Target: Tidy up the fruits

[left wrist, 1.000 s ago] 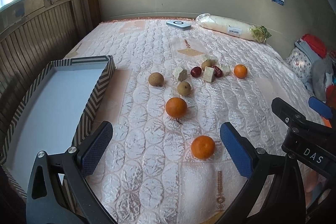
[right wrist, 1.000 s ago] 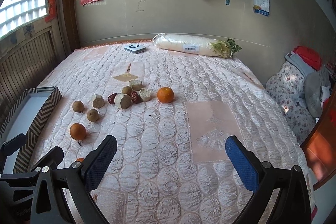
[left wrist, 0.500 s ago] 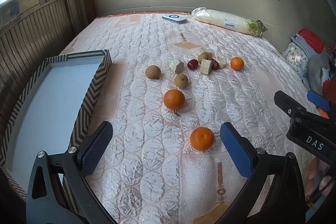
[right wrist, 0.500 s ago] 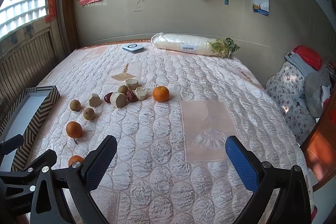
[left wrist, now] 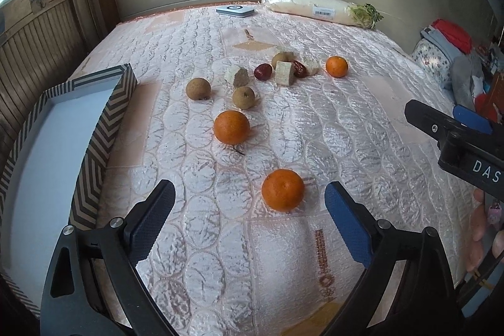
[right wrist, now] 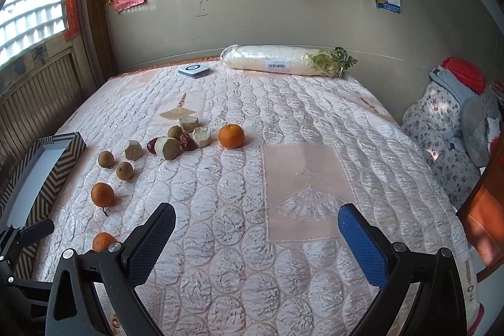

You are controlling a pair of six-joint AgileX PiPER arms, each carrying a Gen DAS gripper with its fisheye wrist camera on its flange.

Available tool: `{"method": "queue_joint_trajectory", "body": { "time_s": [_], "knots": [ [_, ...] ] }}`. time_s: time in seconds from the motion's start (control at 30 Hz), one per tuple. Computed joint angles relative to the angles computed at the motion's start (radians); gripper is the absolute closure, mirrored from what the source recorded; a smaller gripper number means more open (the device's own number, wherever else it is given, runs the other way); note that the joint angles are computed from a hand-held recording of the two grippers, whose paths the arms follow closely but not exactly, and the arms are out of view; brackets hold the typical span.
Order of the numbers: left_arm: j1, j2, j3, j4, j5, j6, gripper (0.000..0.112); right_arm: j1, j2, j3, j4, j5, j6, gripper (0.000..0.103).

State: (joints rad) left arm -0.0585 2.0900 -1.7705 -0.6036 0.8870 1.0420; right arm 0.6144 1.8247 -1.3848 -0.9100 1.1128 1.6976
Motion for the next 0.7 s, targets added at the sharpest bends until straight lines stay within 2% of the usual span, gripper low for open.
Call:
{"method": "queue_joint_trajectory", "body": {
  "time_s": [0.7],
  "knots": [
    [-0.011,-0.003,0.017,0.016,-0.024,-0.029,0.015,-0.001,0.021,-0.025,0.007,-0.004,-0.029,0.000]
  ]
}}
